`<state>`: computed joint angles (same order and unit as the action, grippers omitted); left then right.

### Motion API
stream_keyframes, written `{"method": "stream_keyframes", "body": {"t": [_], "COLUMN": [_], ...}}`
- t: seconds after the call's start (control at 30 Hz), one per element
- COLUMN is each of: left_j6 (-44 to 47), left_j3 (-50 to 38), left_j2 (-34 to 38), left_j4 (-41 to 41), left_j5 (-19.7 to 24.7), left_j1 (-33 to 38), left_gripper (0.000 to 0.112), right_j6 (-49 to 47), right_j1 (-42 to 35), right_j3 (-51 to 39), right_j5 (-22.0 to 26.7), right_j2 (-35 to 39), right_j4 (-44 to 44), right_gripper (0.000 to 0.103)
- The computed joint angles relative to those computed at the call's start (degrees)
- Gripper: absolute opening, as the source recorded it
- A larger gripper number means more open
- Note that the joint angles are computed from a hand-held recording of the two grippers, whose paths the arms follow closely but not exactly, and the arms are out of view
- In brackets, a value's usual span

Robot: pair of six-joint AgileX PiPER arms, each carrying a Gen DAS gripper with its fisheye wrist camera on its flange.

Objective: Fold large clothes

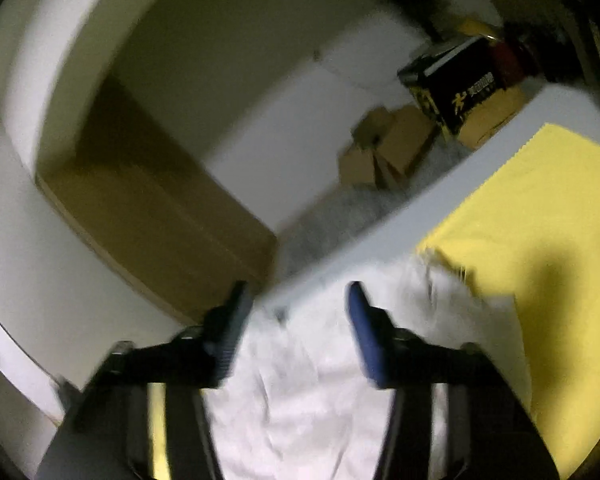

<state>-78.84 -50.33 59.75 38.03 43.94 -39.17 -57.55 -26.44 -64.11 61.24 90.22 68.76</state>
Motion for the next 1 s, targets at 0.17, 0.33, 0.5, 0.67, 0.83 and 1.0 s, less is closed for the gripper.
{"method": "stream_keyframes", "body": {"t": [0.17, 0.33, 0.5, 0.67, 0.83, 1.0], "left_j6": [-16.64, -8.09, 9.54, 13.75, -11.20, -17.37], "left_j3": [-0.95, 0.22, -3.07, -1.05, 2.47, 3.93], "left_j2": [12.81, 19.70, 24.55, 18.35, 7.75, 6.14], "left_j4": [12.01, 1.24, -14.76, -22.62, -2.31, 0.14], "left_j5": [4.02, -4.58, -8.13, -7.30, 6.19, 9.84], "left_j1": [-7.48, 0.67, 8.49, 8.47, -8.76, -11.74], "left_gripper": [0.103, 0.102, 0.102, 0.102, 0.103, 0.103], "right_j6": [11.19, 35.51, 43.91, 35.05, 15.88, 22.71], "right_j1": [26.88, 40.23, 42.37, 37.46, 26.85, 38.65], "right_j3": [7.98, 3.97, -2.14, -1.00, 18.28, 24.60], "right_j5": [-24.89, -32.46, -29.52, -23.22, -17.40, -30.08], "right_j2": [-4.05, 8.98, 14.60, 10.05, -13.58, -8.65], "right_j4": [-15.18, -41.26, -52.97, -43.94, -28.99, -40.92], "right_gripper": [0.031, 0.031, 0.031, 0.031, 0.036, 0.036]}}
